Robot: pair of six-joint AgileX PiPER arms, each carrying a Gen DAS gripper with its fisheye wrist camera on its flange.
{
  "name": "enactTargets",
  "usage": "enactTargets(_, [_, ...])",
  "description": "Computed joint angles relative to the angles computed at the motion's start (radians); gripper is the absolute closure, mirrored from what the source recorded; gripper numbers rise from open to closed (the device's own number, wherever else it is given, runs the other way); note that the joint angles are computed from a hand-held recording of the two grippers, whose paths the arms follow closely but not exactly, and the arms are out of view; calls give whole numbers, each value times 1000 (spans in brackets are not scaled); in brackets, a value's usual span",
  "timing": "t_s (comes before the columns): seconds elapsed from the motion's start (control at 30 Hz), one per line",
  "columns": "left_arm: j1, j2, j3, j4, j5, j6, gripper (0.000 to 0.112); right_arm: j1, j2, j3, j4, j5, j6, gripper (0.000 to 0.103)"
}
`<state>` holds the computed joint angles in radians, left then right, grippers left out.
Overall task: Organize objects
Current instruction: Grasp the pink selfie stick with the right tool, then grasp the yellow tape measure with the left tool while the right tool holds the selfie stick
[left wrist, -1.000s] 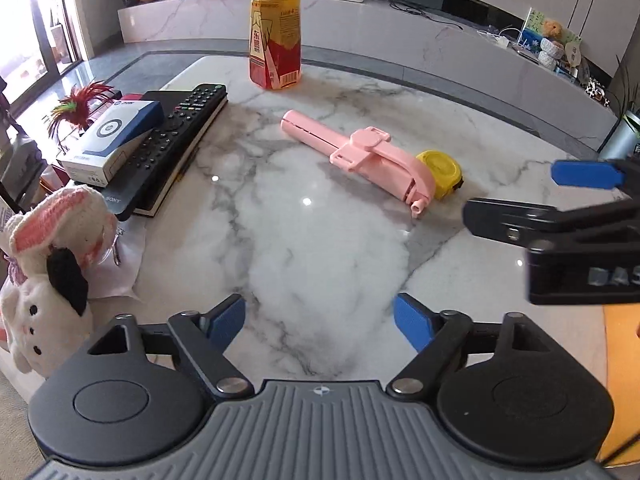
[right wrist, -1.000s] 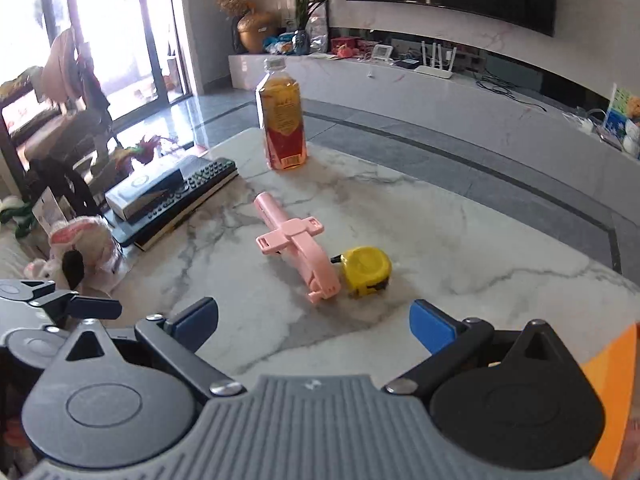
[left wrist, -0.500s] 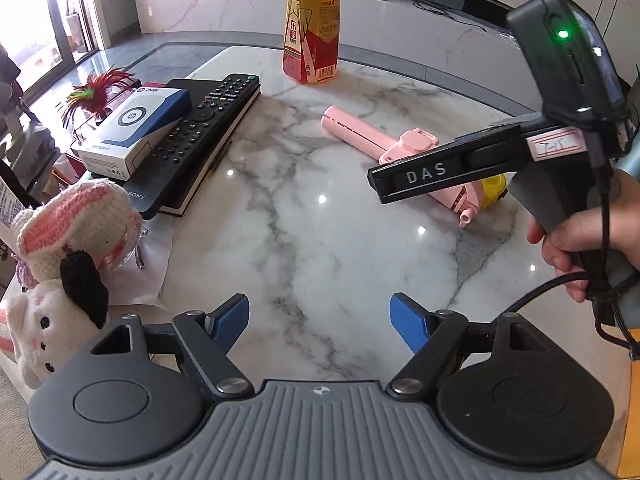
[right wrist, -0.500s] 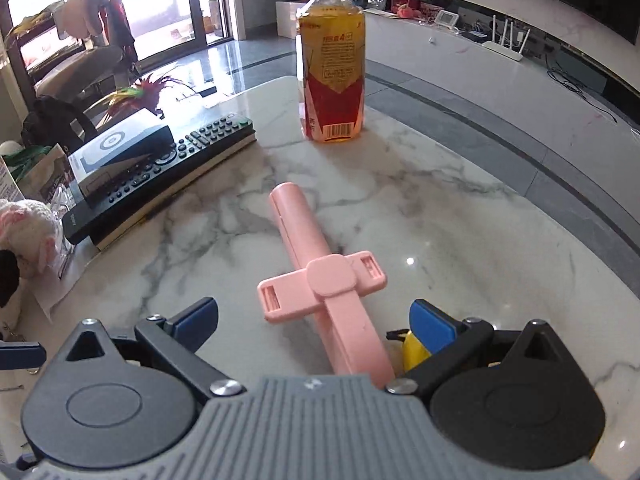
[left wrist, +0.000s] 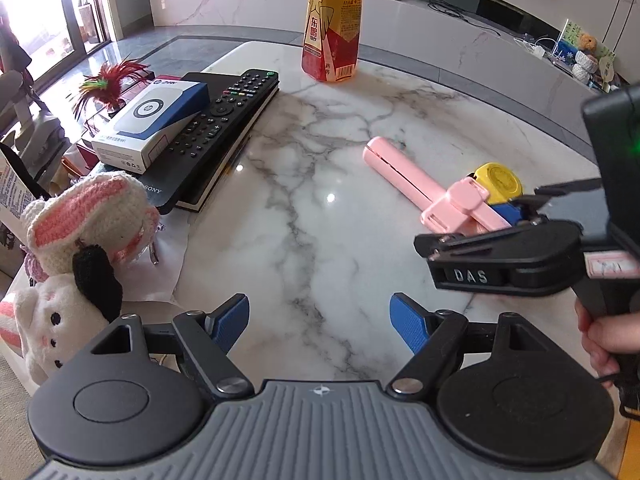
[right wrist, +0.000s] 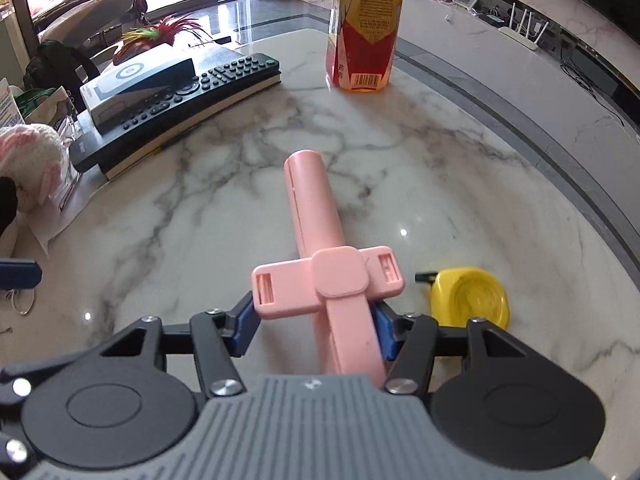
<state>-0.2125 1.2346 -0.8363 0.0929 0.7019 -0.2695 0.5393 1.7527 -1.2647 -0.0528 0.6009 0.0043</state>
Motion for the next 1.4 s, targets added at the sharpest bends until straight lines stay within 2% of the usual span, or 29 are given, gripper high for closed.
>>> enactTargets(0.1, [-25, -7, 4, 49, 1, -49, 21, 10, -78, 99, -38, -8, 85, 44])
enactTargets(0.37, [-132, -10, 5, 190, 24, -186, 21, 33, -300, 332, -104, 39, 296, 44])
enactTargets(0.47, [-180, 7, -28, 196, 42, -200, 21, 43, -399, 426, -127, 52, 375, 43])
enactTargets(0.57, [-224, 53, -91, 165, 31, -160, 20, 6, -511, 530, -69, 39, 384, 43])
enactTargets(0.67, [-247, 154, -198, 64, -2, -32, 18, -39, -616, 617, 1, 28, 312, 42])
enactTargets(0.77, [-244, 292, -334, -134, -1, 190, 18, -87, -688, 670, 58, 22, 247, 42])
enactTargets(0.8, [-254, 340, -382, -157, 19, 247, 18, -94, -708, 686, 68, 18, 237, 42])
enactTargets(0.93, [-322, 496, -518, -8, 15, 265, 18, -104, -775, 737, 87, 5, 229, 42])
enactTargets(1.03, [-322, 646, -718, 50, 168, 187, 18, -106, -789, 749, 102, -2, 214, 41])
enactTargets(1.13, [-274, 739, -868, -24, 281, 93, 18, -104, -785, 751, 108, -10, 218, 41])
enactTargets(1.2, [-242, 805, -974, -68, 397, -26, 18, -116, -782, 751, 125, -12, 197, 40])
enactTargets(1.27, [-224, 830, -1010, -113, 416, -72, 19, -132, -783, 754, 158, -15, 158, 38])
enactTargets(1.4, [-247, 889, -1108, -64, 476, -193, 19, -157, -805, 774, 205, -24, 102, 37])
